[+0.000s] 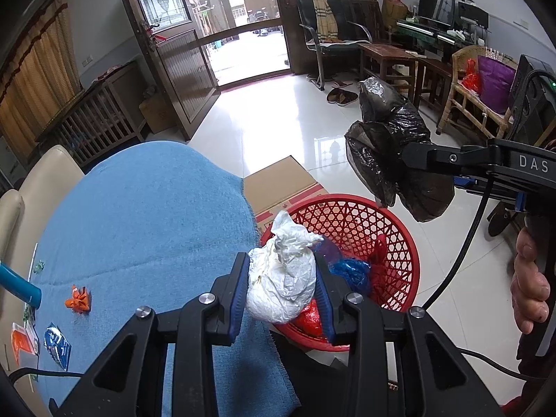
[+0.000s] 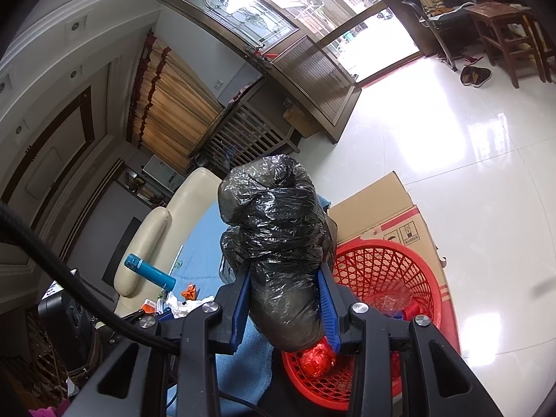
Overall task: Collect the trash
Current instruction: 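Carry the black and white bags over the red basket, then open both tools to drop the black and white bags into the basket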
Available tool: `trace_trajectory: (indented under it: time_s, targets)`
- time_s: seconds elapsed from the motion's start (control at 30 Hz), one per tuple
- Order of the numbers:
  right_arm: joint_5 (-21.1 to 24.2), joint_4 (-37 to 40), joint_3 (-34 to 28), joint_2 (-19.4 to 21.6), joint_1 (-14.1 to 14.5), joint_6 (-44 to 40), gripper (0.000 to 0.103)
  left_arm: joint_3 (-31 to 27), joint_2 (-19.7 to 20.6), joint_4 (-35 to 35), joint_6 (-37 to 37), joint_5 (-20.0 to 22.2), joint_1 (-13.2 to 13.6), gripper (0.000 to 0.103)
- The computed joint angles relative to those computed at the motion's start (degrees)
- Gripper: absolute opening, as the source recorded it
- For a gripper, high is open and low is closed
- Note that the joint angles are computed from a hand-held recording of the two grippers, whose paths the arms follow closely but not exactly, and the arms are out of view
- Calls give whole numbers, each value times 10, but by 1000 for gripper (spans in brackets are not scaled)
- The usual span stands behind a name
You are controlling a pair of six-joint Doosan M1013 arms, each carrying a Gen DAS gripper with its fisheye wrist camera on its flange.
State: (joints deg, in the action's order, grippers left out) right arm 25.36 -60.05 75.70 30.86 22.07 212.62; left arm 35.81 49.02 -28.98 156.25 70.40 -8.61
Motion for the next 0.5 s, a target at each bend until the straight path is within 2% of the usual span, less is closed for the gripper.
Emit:
trace_trajectory:
  time_s: [0.5]
  targets:
    - [-1,40,-5,6,-4,-29,40,-4,5,9,-12,3,-4,39]
